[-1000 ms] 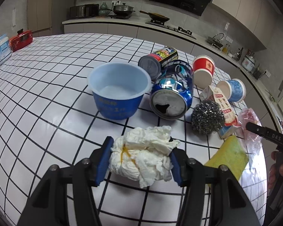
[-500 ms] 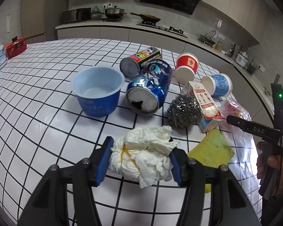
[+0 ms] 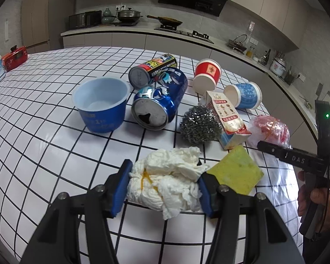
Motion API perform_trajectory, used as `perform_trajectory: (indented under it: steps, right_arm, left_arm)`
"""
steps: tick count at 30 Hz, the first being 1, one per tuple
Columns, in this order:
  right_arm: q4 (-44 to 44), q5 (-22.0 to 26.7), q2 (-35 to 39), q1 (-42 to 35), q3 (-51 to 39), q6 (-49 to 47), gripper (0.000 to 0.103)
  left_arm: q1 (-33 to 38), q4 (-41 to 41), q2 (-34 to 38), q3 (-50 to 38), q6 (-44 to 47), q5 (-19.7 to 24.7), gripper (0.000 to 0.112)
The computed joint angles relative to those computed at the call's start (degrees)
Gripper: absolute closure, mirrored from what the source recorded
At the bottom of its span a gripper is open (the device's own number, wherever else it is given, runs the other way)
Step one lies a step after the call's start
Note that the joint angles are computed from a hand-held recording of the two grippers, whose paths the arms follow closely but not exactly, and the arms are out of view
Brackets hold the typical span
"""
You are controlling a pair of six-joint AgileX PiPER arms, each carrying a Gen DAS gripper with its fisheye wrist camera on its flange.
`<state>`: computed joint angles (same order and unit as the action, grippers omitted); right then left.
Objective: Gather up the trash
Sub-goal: 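Grasp the crumpled tissue with the left tool while the right tool grasps the clear bag, then lift the tissue and clear bag and carry both over the bin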
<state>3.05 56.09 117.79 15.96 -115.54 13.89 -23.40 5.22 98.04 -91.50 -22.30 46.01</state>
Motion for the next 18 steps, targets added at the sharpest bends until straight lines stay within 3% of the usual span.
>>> perform_trajectory:
  steps: [1,3,8,12,16,18]
  right_arm:
    - [-0.4,0.4,0.3,0.1,-0.5,-0.1,0.034]
    - [-2.3,-1.8,-1.0,0.9,1.8,1.0,0.014]
    - [-0.6,-3.3,-1.6,-0.1,1.5,0.7,0.013]
    - [6.3,-0.5,-1.0,-1.1,-0.6,-4.0,0.013]
    - [0.9,-3.2,-3.1,0.5,1.9,-1.6,0.013]
    - [-1.8,-1.7,-1.4,0.6,-0.8,-0.3,0.013]
  left_arm:
    - [-0.1,0.1,-0.1,0.1,-0.1,0.0,0.056]
    - [-0.2,0.1,-0.3,0.3,-0.1,-0.1,0.056]
    - [0.3,0.3,-1.0,1.1,0.0,-0.3,0.056]
    - [1.3,-0.7,-0.8,1.3,0.7,-0.6,0.056]
    - [1.7,-1.7,0.0,0.5,1.7,-0.9,0.056]
    - [1.7,-1.9,0.3,0.3,1.9,-1.0,0.056]
